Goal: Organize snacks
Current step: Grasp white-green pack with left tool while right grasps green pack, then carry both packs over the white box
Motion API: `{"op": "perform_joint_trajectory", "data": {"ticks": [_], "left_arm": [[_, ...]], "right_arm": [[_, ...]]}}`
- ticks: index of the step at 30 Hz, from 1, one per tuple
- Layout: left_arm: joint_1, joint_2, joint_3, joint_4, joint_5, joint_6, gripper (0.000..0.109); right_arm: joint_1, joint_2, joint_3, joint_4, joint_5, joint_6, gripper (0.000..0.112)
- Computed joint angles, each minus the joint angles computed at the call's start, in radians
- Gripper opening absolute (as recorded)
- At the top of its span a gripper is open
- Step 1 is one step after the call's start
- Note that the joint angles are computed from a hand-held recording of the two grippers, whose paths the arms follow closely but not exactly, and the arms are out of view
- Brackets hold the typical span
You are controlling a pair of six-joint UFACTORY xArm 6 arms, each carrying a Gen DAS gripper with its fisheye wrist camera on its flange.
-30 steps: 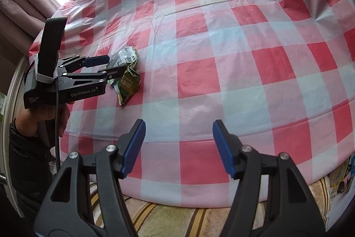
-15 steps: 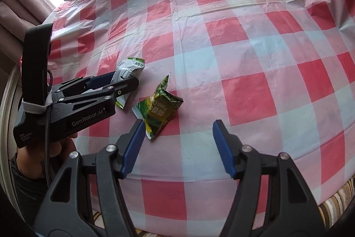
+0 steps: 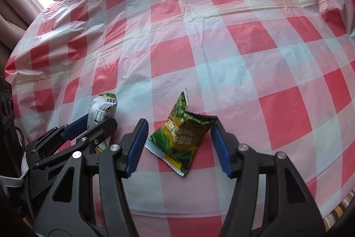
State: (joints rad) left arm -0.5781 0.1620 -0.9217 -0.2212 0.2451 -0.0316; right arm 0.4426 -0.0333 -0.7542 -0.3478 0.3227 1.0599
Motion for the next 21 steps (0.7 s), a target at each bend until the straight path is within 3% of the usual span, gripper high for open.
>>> {"op": "perform_joint_trajectory", "data": {"ticks": [5,12,15,16,21], "left_arm": [[-0.005,-0.041,0.054,0.106,-0.010,-0.121,0.046],[-0.027,-0.116,0.147,0.149,-0.033,-0.228,0.045],[-0.042,-0.148,0.181,0.157,-0.042,-0.262,0.045],[-0.046,-0.156,0.187,0.172,-0.041,-0.282,0.045],[-0.073,-0.181,0.196,0.231,-0.034,-0.352,0.045]], "right_arm": [[0.010,-0.019,0.024,-0.059,0.010,-0.032,0.044],[0.009,-0.090,0.119,0.083,-0.055,-0.227,0.035],[0.012,-0.125,0.144,0.126,-0.045,-0.285,0.032],[0.014,-0.136,0.153,0.133,-0.041,-0.297,0.026],[0.014,-0.212,0.208,0.141,-0.023,-0.329,0.025]]}}
